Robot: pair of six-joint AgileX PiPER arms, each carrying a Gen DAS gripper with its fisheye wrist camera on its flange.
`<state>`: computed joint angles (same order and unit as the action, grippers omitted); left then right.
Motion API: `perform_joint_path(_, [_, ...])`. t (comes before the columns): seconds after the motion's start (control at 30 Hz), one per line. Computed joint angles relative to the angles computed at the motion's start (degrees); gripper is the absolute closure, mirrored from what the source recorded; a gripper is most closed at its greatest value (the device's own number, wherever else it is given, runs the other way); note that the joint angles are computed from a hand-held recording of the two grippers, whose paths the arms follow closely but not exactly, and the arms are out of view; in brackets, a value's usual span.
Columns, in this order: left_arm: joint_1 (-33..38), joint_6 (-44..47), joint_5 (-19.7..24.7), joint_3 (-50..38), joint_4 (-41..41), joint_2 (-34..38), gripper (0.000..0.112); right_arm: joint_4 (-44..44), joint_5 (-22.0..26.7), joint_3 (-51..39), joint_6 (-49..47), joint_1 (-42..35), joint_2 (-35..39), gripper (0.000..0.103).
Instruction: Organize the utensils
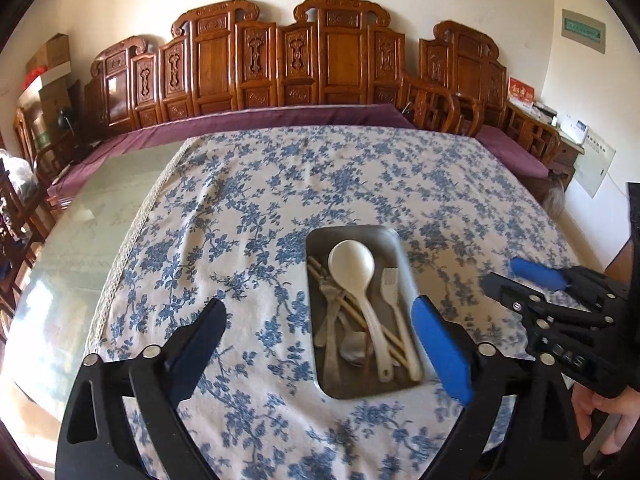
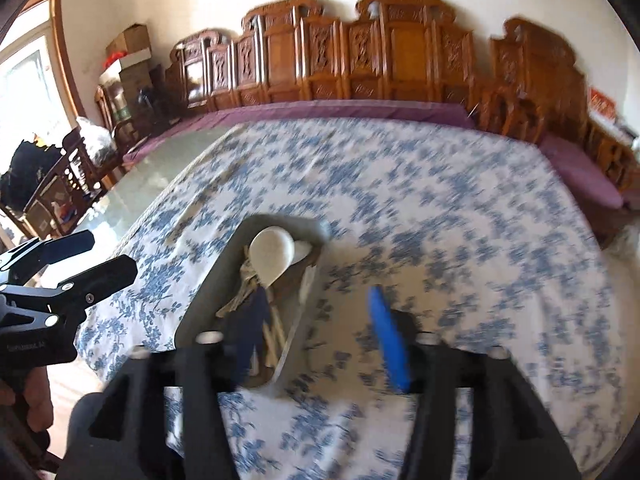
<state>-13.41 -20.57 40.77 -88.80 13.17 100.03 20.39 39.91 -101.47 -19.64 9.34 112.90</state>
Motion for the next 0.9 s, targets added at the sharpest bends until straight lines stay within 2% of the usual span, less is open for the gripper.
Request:
perform_joint_path(0.17, [-4.6,-6.4,1.2,1.5,5.0,-5.1,0.017,0.5,-7.2,10.6,-3.5,-2.4,-12.0,0.010])
perform_joint_path(0.27, [-8.1,-10.8,2.9,1.8,9.5,-8.1,0.017,3.8,-9.8,15.1,-6.8,-4.9,-18.9,0.003])
perform_joint_path(0.5, [-15.4,-19.4,6.7,1.7,18.6,-13.6,0.017,10.5,-10.1,19.2,-12.9,-10.1,-26.9,0.003])
perform_joint_path(0.77, [-21.3,-25.4,11.6,0.8,26.4,-15.2,0.017,16.0,-9.3,22.0,-18.7,-13.1,-31.2,0.003])
perform_joint_path(0.9, [-22.1,-26.7,11.6,1.2,27.7,-15.7,0.017,16.6,-9.2,22.4,-18.7,-13.4,-31.9,0.003])
